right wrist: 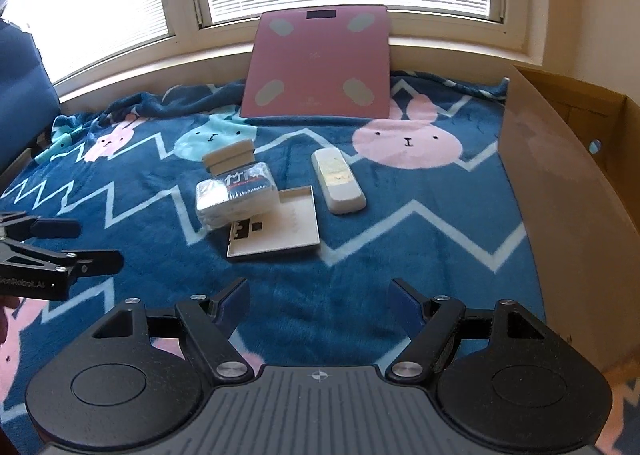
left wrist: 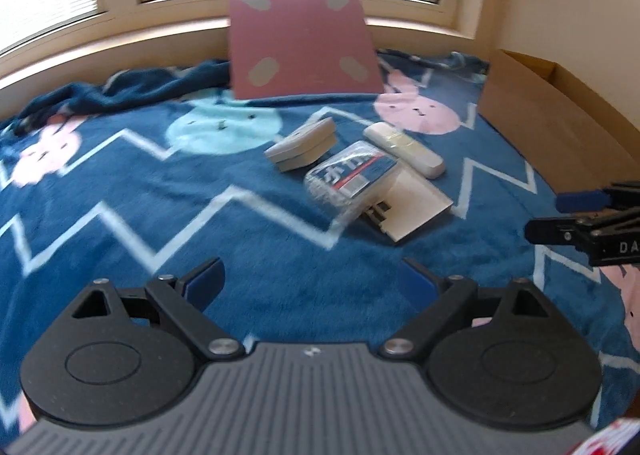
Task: Organize rigid objects
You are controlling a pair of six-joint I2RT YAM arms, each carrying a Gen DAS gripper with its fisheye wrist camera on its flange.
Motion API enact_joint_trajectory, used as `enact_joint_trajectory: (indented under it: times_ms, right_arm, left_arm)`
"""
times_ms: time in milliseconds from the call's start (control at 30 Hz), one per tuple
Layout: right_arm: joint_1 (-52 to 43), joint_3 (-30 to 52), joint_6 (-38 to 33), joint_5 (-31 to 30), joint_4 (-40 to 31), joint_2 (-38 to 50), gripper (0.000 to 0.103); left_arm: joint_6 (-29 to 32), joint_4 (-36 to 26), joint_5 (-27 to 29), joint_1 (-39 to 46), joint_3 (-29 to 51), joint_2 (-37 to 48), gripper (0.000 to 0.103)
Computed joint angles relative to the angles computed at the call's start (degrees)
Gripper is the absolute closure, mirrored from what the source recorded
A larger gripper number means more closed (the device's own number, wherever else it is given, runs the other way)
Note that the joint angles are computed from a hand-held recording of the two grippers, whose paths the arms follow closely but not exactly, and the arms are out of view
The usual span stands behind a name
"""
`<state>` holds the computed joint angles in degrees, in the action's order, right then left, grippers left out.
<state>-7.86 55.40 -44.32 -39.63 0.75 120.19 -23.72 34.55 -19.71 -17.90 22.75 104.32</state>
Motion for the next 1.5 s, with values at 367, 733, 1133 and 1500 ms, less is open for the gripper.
enact_joint_trajectory:
  times_ms: [367, 733, 1133, 1500]
  right_arm:
    - [4.72, 13.17, -1.17, 2.47, -2.72, 9.85, 0.030]
    - [8.16, 25.31, -1.87, 3.95, -7.11, 18.43, 0.037]
    - [10.86, 33.19, 0.17, 5.37, -9.72, 24.27, 0.047]
    - [11.50, 34.73, 1.66, 5.54, -7.89, 26.12, 0.056]
  left_arm:
    - [17.82, 3.62, 15.62, 10.07, 12.22, 11.49, 0.016]
    - [25.90, -1.85, 22.14, 13.38, 24.61, 20.24, 0.023]
    - [28.59, -5.74, 20.80, 12.83, 29.99, 24.14, 0.041]
    - [25.32, -3.56, 17.88, 11.26, 27.21, 22.81, 0.051]
